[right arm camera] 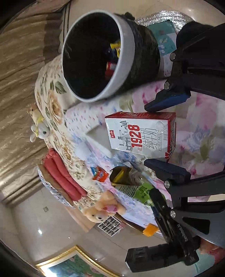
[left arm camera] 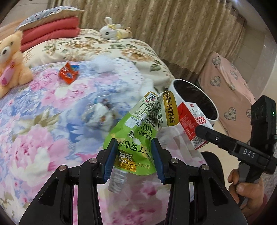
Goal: Collect trash
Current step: 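Carry the green pouch and milk carton over the bin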
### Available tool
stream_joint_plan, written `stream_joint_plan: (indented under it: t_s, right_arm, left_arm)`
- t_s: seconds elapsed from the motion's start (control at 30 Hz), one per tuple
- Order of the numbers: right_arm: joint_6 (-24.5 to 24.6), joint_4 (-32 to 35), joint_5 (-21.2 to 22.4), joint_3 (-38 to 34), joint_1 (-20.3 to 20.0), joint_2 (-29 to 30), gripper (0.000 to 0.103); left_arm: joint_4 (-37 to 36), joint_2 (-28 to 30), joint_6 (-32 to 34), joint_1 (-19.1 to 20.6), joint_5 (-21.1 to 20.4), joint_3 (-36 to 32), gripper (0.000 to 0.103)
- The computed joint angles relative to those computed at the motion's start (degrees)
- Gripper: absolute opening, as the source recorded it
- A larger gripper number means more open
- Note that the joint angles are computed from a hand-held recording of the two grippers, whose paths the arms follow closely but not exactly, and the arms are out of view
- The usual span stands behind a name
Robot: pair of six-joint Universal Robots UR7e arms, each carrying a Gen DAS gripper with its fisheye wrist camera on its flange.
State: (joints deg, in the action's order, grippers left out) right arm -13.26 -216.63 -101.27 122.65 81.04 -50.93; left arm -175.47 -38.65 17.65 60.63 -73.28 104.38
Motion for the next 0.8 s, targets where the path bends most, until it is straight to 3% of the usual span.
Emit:
stream_joint_plan:
  t_s: [0.8]
  right_arm:
    - [2.0, -1.2, 1.5, 3.6, -6.3, -9.3, 0.057]
  left_arm:
    - [5.8, 8.9, 2.7, -5.9, -2.1, -9.8, 0.039]
